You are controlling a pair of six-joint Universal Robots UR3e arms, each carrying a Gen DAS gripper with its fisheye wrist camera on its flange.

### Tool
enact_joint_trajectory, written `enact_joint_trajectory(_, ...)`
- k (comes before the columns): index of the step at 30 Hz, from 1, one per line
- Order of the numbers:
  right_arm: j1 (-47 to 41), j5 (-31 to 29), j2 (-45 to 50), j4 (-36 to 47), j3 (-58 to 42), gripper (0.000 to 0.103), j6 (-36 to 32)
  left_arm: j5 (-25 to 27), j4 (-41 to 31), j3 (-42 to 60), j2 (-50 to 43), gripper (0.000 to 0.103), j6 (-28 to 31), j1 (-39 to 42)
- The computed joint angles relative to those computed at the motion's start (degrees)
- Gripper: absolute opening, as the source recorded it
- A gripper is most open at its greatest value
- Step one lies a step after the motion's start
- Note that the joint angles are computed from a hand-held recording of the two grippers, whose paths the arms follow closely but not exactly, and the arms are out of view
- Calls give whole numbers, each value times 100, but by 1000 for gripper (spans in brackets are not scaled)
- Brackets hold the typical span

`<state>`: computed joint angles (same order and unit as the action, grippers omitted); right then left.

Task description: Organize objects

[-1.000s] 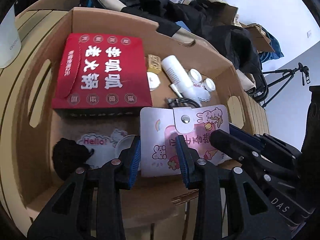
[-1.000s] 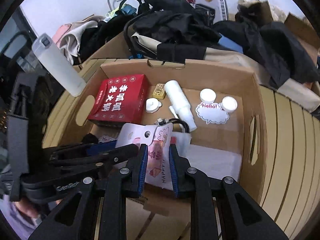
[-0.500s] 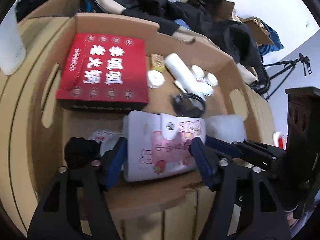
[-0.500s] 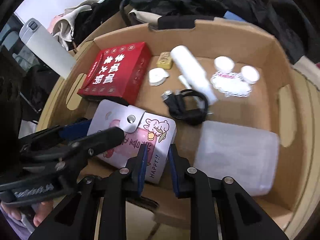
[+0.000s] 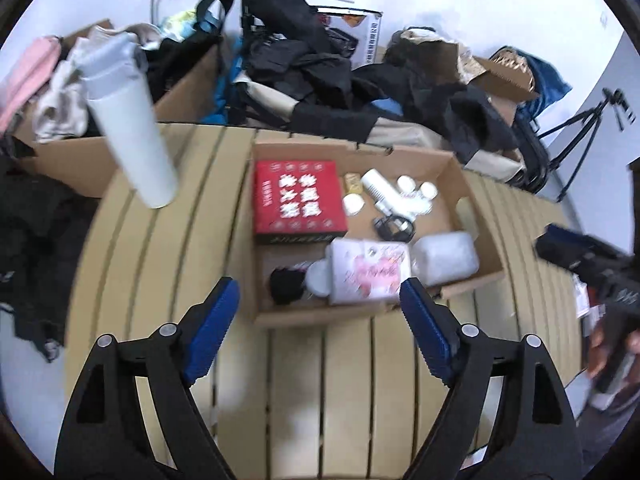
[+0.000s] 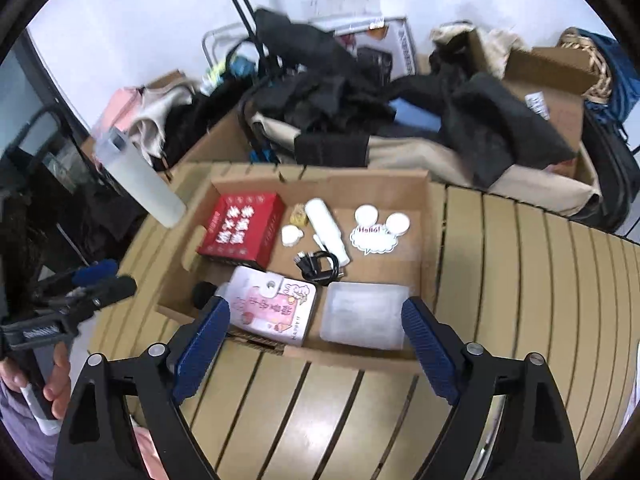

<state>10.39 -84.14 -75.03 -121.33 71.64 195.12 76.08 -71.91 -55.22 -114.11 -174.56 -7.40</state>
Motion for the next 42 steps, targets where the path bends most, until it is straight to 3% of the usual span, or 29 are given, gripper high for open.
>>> enact_joint_trajectory(4,206,-347,-701,206,418,90,132,287,411,-970,894,101,-103,-107)
enact_joint_trajectory(8,533,-633,-1196,409,732,91,113,550,1323,-2204,1908,103,-99,-287)
enact_joint_trajectory(11,920,-952,-1678,460,1068,90,259,741,1435,-2788,2653,103,-272,-403)
enact_joint_trajectory(15,1622,-1490,-2368,284,1657,91,632,322,1472,-3885,4067,103,-477,-202)
enact_joint_trajectory(18,2486,-2122,-2893,89,2222,91,1207,538,1369,-4634,5178,103,-547,-339)
enact_joint_trajectory(21,3564,-2911,-3141,197,2521,91,1949,1422,1367,-5263,6080,103,-924,-955)
enact_joint_trajectory(23,4490,-3605,-3117,428,2586,91,2848,2287,1347,-5659,6561,103,-1467,-1758)
enact_joint_trajectory(26,6133,-4986,-2714,997,2550,91,5038,3809,1260,-6262,7130,103,-2902,-3558)
enact_joint_trajectory(29,7226,-5343,-2251,1124,2559,91,6317,4992,656,-6423,7105,103,-4240,-5336)
enact_joint_trajectory(31,7600,-5351,-1744,2078,1896,91,6672,5364,71,-6232,6837,103,-4730,-6015)
enact_joint_trajectory(33,7729,-5300,-1504,2533,1504,91,6735,5800,-474,-6022,6554,103,-5272,-6574)
enact_joint_trajectory(42,8012,-5560,-1202,2840,923,91,6951,6310,-1309,-5700,6410,103,-6366,-7341)
